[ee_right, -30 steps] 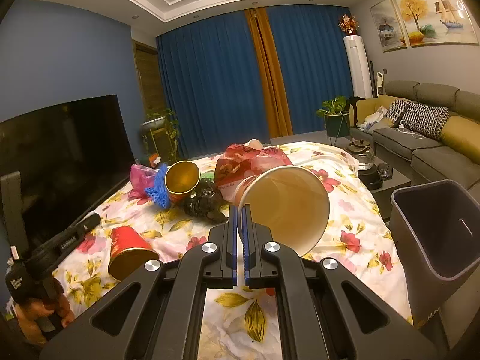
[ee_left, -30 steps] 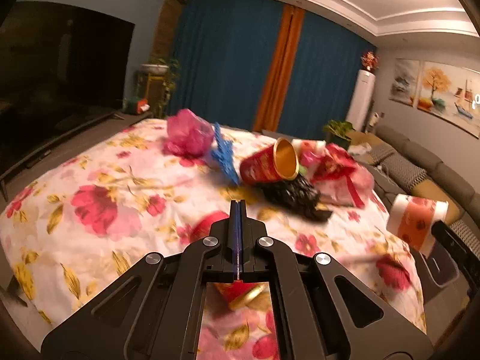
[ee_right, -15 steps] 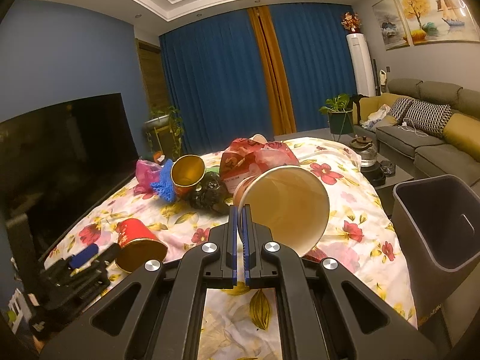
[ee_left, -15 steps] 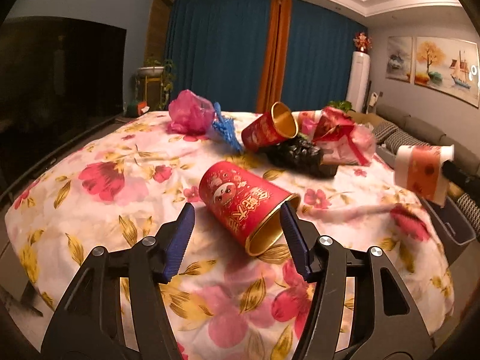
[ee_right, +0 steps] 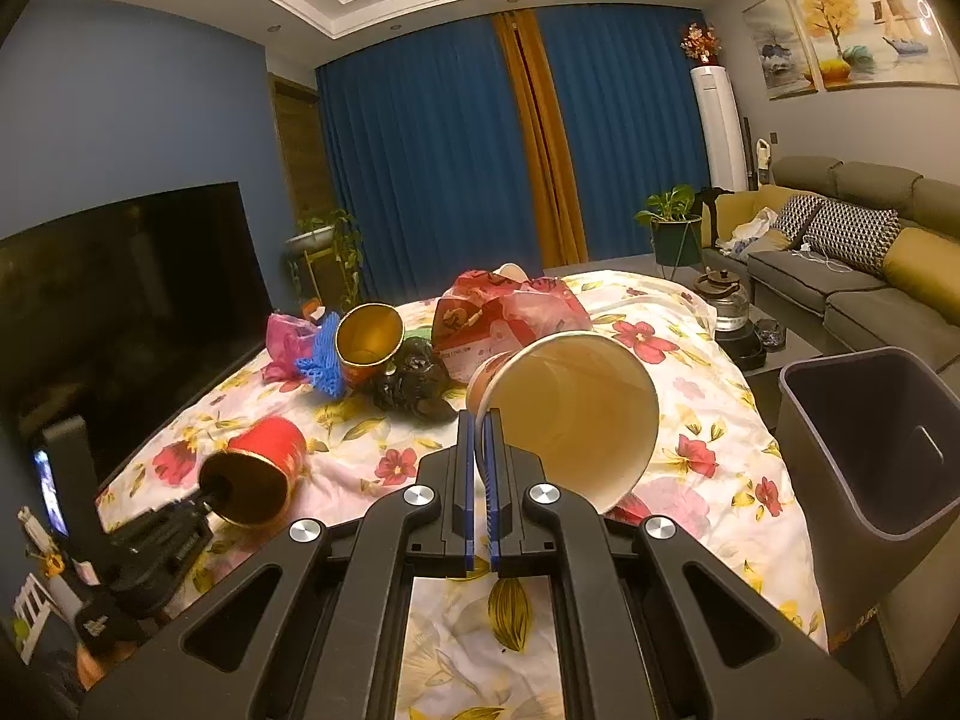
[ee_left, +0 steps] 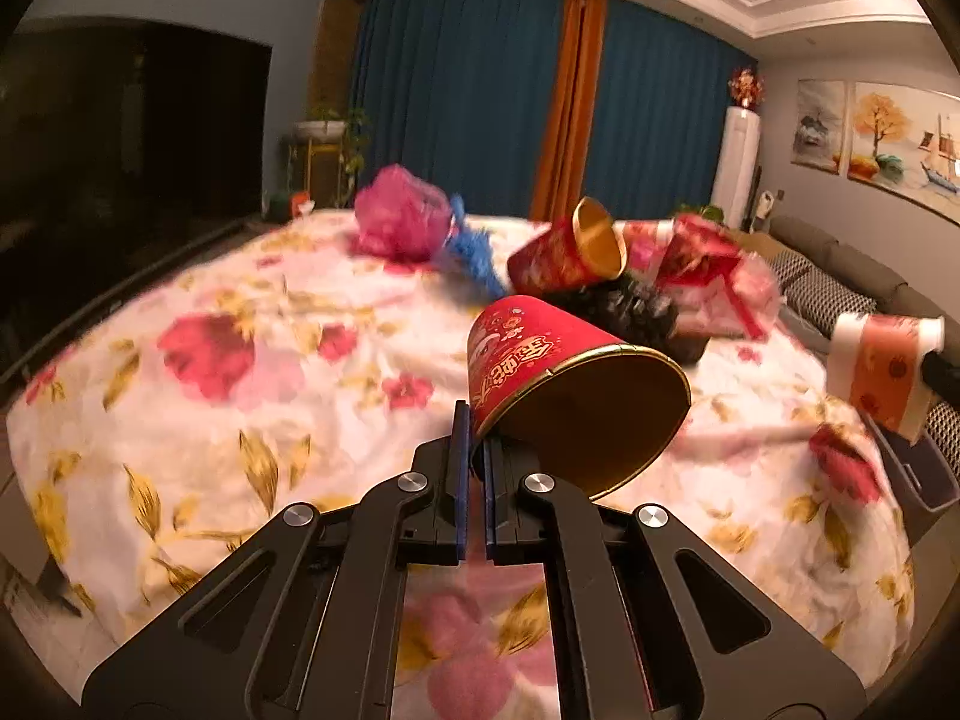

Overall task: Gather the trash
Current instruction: 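Carry the red cup in the left tool and white cup in the right tool to the bin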

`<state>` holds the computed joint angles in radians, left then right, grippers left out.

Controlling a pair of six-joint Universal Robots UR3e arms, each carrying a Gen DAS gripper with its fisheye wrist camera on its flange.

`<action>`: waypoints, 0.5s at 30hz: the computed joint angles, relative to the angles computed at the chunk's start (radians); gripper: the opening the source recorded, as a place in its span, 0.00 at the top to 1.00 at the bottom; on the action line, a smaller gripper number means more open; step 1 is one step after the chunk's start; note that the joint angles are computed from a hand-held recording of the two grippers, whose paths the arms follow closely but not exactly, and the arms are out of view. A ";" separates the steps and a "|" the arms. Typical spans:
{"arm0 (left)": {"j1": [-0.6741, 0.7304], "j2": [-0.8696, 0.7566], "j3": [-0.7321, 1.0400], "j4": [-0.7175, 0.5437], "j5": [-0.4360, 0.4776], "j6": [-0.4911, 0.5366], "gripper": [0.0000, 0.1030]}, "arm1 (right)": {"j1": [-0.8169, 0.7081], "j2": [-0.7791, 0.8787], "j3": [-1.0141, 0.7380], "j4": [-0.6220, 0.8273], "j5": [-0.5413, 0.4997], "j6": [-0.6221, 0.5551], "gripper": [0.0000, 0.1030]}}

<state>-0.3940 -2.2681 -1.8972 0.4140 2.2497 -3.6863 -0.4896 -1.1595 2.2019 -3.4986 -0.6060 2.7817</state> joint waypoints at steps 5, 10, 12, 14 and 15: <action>-0.026 0.019 0.084 -0.055 0.002 0.026 0.97 | -0.006 0.001 -0.012 0.008 0.005 -0.005 0.96; -0.051 -0.016 0.230 -0.123 -0.012 0.061 0.97 | -0.028 0.003 -0.031 0.004 0.009 0.001 0.96; -0.065 -0.037 0.289 -0.150 -0.016 0.073 0.97 | -0.042 0.004 -0.036 0.001 0.010 0.002 0.96; -0.084 -0.074 0.381 -0.187 -0.019 0.098 0.97 | -0.059 0.009 -0.046 -0.003 0.011 0.006 0.96; -0.089 -0.088 0.414 -0.201 -0.021 0.107 0.97 | -0.066 0.010 -0.049 -0.006 0.011 0.007 0.96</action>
<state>-0.4829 -2.3561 -1.4827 0.2135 2.2286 -3.5792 -0.5553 -1.1494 2.1530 -3.5042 -0.5953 2.7890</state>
